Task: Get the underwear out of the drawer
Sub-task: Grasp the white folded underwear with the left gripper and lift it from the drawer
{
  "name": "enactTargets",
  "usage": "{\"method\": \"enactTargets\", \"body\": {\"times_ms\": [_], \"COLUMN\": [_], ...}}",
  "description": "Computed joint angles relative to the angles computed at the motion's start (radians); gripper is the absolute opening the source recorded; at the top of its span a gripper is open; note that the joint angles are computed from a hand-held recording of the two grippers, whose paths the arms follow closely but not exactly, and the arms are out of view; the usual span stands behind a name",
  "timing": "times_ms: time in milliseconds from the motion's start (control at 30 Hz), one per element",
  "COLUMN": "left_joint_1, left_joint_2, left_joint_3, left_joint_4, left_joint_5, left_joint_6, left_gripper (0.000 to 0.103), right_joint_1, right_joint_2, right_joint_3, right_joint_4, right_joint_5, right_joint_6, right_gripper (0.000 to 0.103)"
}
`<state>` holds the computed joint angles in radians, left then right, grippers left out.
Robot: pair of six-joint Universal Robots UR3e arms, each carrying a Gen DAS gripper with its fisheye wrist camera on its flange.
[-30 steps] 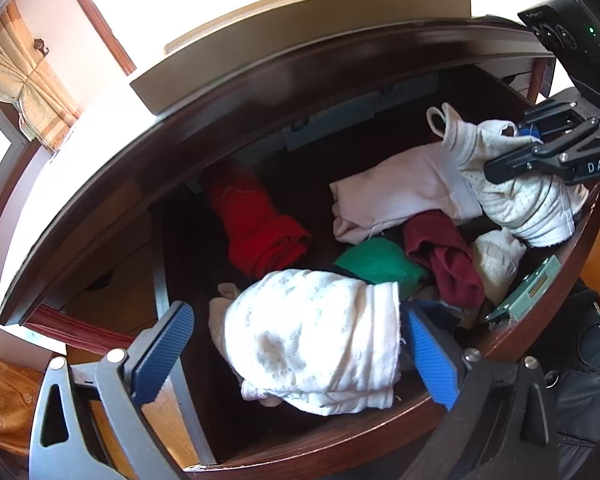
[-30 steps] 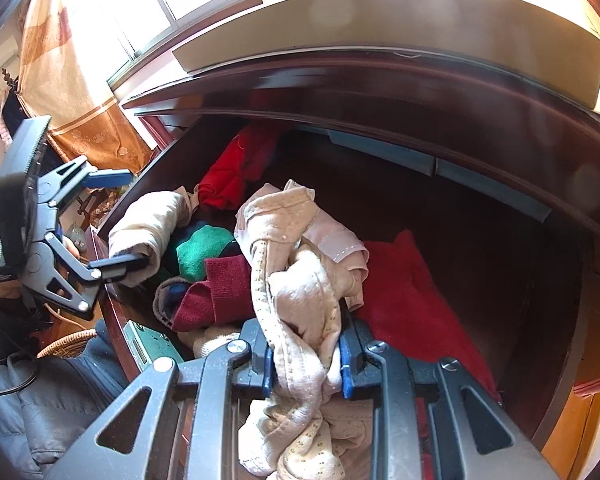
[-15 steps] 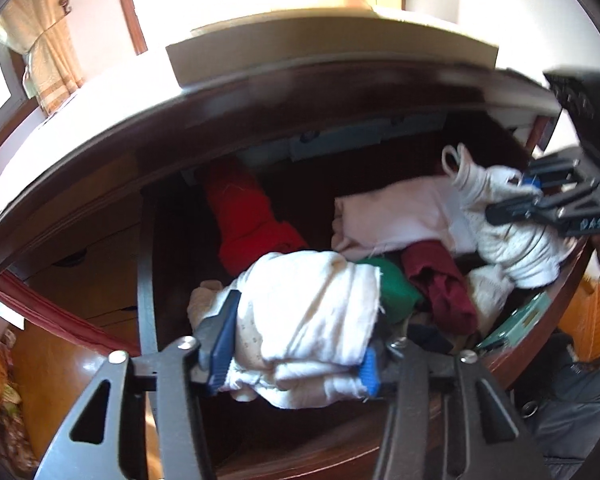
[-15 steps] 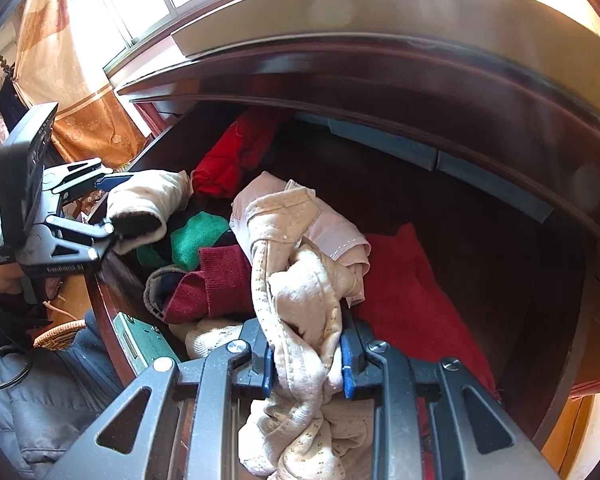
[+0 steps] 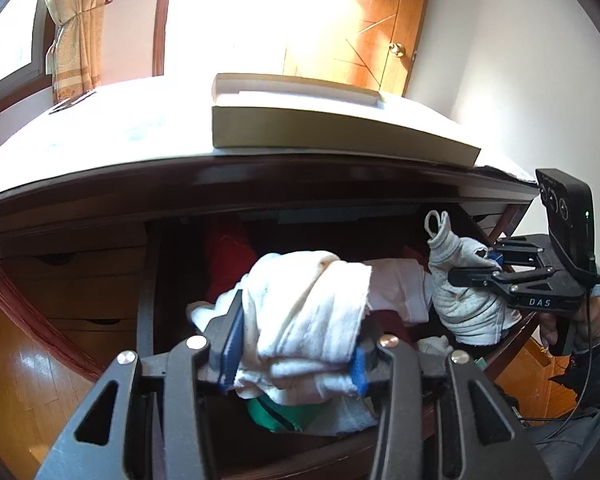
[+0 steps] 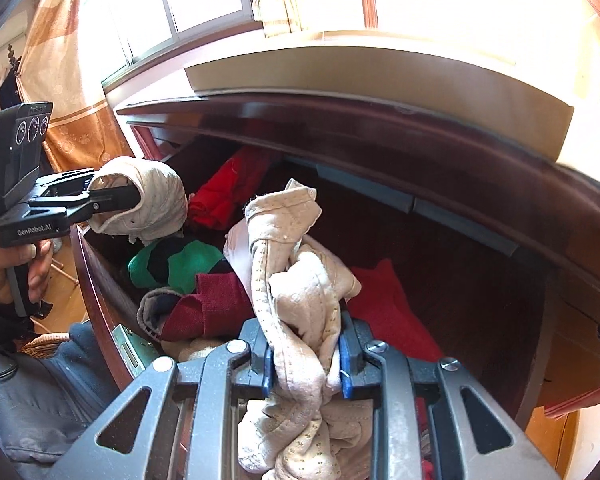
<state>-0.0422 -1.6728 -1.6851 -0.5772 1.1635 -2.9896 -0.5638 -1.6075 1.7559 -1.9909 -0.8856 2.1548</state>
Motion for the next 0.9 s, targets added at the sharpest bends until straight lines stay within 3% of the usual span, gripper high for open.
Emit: {"method": "enactTargets", "body": {"times_ms": [433, 900], "left_joint_1": [0.037, 0.06], "left_joint_2": [0.04, 0.06], "left_joint_3": [-0.101, -0.16], "left_joint_4": [0.13, 0.241], "left_joint_5": [-0.08, -0.141], "left_joint_6": [-0.009, -0.023], "left_gripper": [0.042, 0.042], "right_joint_1": [-0.095, -0.208], "right_joint_2": [-0.139, -0.264], "right_joint_3": [0.181, 0.302], "right_joint_4": [-0.147, -0.159], "right_joint_5": [0.116, 0.271], "right_joint_6": [-0.048, -0.14], "right_gripper": [0.026, 0.026]}}
